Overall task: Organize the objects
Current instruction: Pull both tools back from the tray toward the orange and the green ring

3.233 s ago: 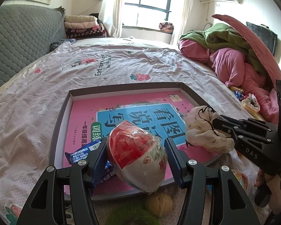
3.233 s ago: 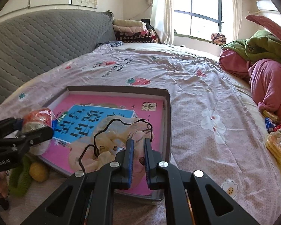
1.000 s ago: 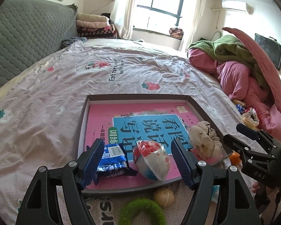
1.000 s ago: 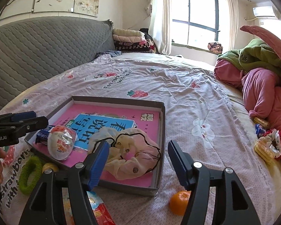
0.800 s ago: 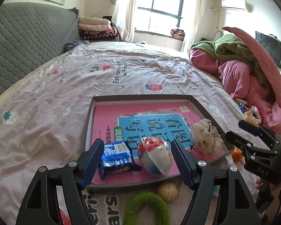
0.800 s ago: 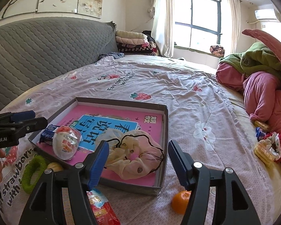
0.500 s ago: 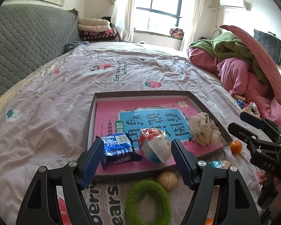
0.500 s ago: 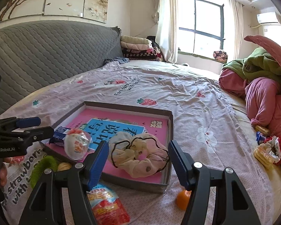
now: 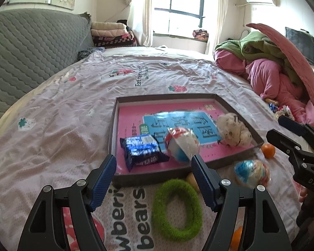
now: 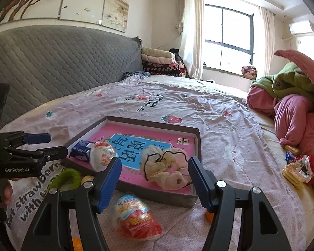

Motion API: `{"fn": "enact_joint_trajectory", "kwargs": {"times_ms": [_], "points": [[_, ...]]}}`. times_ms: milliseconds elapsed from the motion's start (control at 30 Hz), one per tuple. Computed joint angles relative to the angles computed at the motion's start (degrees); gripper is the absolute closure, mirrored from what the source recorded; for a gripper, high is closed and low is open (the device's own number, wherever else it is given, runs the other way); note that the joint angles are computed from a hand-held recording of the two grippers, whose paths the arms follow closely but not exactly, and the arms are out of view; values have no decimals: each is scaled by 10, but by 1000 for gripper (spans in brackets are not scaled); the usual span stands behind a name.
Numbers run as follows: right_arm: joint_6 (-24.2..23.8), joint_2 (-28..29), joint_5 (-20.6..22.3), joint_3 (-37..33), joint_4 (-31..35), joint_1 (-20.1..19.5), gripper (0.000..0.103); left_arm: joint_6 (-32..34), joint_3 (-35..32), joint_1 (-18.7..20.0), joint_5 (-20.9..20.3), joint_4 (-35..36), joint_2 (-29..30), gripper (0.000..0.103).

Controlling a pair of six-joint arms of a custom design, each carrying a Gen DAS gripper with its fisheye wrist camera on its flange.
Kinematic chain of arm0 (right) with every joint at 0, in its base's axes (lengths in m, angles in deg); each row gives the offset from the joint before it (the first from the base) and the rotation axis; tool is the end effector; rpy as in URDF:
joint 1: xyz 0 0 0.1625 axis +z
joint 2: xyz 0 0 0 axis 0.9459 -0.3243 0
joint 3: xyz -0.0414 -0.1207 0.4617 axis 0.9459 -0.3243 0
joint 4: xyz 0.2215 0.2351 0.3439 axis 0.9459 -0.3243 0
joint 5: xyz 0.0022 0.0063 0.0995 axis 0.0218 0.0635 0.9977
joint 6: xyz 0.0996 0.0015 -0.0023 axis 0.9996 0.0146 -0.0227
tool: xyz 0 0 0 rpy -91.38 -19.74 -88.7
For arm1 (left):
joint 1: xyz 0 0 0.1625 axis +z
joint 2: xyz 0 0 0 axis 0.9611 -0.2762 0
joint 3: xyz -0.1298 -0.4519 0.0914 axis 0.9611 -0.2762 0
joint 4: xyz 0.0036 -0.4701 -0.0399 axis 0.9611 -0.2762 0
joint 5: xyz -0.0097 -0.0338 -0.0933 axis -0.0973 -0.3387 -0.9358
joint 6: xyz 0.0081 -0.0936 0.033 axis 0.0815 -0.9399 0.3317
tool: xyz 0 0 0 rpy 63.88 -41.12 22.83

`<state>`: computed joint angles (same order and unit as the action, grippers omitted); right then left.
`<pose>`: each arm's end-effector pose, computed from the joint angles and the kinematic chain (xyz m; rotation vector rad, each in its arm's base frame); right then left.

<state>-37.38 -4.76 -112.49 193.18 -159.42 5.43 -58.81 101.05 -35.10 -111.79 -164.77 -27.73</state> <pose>0.0173 -0.4793 0.2979 0.7304 -2.1032 1.1506 -0.3227 -0.5271 -0.0048 0.7038 2.3217 -0.9430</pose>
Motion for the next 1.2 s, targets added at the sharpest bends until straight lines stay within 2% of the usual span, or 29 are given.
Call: {"fn": "enact_joint_trajectory", "kwargs": {"times_ms": [400, 867, 1200], "points": [[-31, 0, 1, 51, -34, -2, 37, -38, 36, -8, -1, 19, -15, 28], [-31, -6, -4, 105, -59, -8, 37, -67, 78, -32, 5, 32, -22, 28], [-11, -27, 15, 129, -18, -23, 37, -89, 98, -45, 2, 40, -25, 28]]}}
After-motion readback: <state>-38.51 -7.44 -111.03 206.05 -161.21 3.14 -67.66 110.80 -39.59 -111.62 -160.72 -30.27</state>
